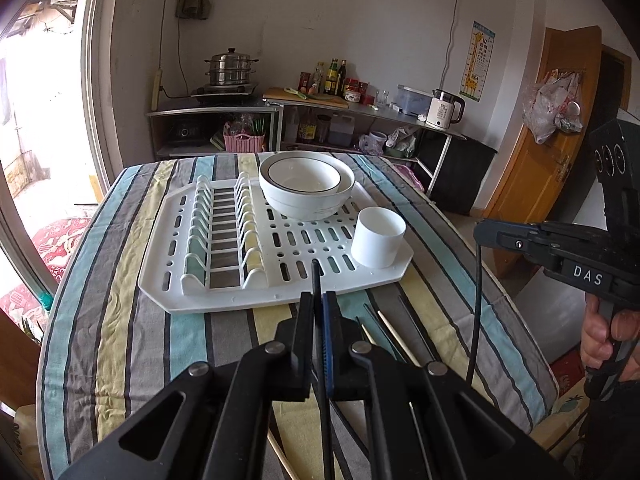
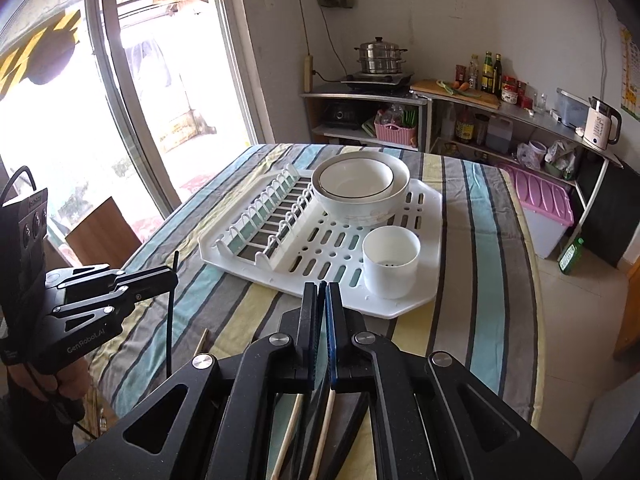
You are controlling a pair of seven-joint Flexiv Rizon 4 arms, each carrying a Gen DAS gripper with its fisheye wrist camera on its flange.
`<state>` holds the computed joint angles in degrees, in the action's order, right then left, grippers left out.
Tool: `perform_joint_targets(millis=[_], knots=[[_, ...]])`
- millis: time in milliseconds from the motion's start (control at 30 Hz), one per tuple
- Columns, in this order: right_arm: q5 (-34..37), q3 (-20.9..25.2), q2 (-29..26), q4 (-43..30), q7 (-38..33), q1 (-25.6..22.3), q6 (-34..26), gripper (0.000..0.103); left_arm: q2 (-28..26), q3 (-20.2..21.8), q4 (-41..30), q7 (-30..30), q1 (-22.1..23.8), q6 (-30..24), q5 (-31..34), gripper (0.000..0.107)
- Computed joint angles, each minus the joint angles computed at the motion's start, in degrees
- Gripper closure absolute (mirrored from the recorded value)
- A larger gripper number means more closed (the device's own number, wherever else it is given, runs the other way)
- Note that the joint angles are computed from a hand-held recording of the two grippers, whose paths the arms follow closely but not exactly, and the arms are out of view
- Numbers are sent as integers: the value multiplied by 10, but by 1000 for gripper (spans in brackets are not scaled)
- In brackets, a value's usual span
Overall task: Organize utensils
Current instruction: 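Lift the held chopsticks with both tools and carry them over the white cup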
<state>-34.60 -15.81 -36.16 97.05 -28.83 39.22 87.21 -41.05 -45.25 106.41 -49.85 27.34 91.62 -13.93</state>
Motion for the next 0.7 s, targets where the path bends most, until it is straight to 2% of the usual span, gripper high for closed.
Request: perform_joint_targets(millis=[167, 333, 533, 700], knots=[[-15, -110, 21, 46, 35, 81, 55, 100, 7, -47, 23, -3, 36, 21, 19, 102], [17, -206, 23, 78, 32, 159, 92, 100, 8, -74, 33, -20, 59, 35, 51, 102], [63, -264, 19, 88, 3, 207, 107, 100, 9, -82, 18, -35, 61, 36, 75, 103], [95, -273, 15, 73, -28, 210, 96, 100, 7, -68, -18, -36, 36, 21, 68, 103]])
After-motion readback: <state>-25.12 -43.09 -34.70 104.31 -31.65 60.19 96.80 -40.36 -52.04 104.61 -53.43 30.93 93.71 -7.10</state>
